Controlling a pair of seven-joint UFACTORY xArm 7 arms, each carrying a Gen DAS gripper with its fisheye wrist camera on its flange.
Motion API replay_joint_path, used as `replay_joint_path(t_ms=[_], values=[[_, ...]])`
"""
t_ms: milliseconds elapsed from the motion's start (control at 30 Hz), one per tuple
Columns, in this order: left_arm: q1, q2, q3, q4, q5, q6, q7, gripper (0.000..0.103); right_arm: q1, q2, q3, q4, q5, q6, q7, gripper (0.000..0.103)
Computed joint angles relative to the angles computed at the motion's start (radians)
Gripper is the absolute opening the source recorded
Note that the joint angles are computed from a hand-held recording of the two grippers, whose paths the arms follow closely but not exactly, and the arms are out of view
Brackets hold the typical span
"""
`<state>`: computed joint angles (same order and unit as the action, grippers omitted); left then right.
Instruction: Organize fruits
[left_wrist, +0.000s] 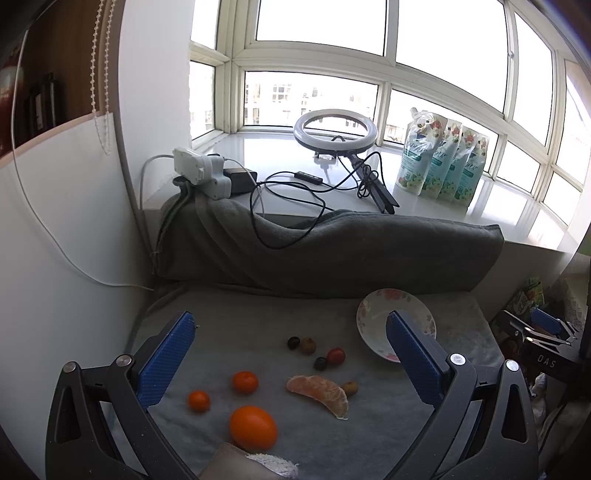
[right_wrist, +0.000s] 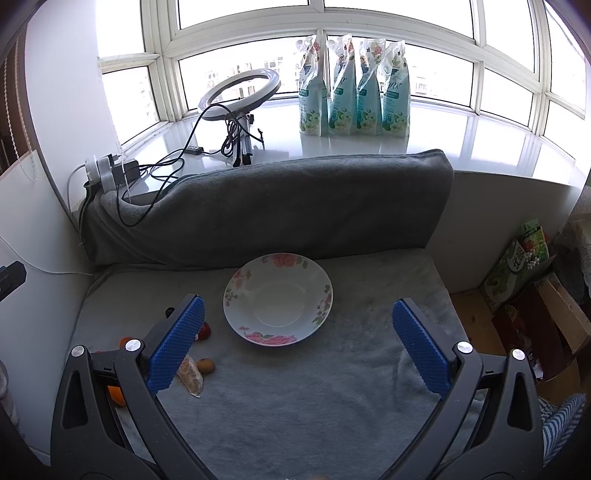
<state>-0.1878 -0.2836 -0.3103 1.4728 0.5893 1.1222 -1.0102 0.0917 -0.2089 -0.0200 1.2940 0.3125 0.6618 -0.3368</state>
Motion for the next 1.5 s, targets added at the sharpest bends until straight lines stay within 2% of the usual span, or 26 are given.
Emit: replay_joint_path(t_ms=[533,667,867,1133,1200,1333,1500], values=[[0.003,0.005,0.007,-0.003,-0.001,0.004,0.001,0.102,0.000,0.004,0.002,-0.009,0.004,0.001,0.000,0.103],[0.000,0.007,0.009,-0.005,-0.004,0.008,-0.001,0.103,0.003,0.026,-0.001,0.014,0.020,0.027,-0.012,0.103],[0.008,-0.033,0.025,-0.061,-0.039,-0.005,-0.016,0.103,0.011,0.052,-0.002,0.049,0.083,0.089,-0.076,0.103],[0.054,-0.147,0.062,-0.205,-0.154,-0.027,-0.038,0.102,0.014,0.106,0.009,0.101,0.185,0.224,-0.160,0.103],[0.067,-0.179,0.070,-0.244,-0.187,-0.029,-0.042,0.096,0.012,0.122,0.017,0.111,0.194,0.252,-0.164,0.103],[0.087,-0.229,0.078,-0.307,-0.250,-0.032,-0.049,0.093,0.003,0.165,0.028,0.147,0.224,0.335,-0.170,0.103],[0.089,-0.285,0.095,-0.395,-0.341,-0.061,-0.045,0.085,-0.004,0.223,0.050,0.188,0.254,0.428,-0.172,0.100]])
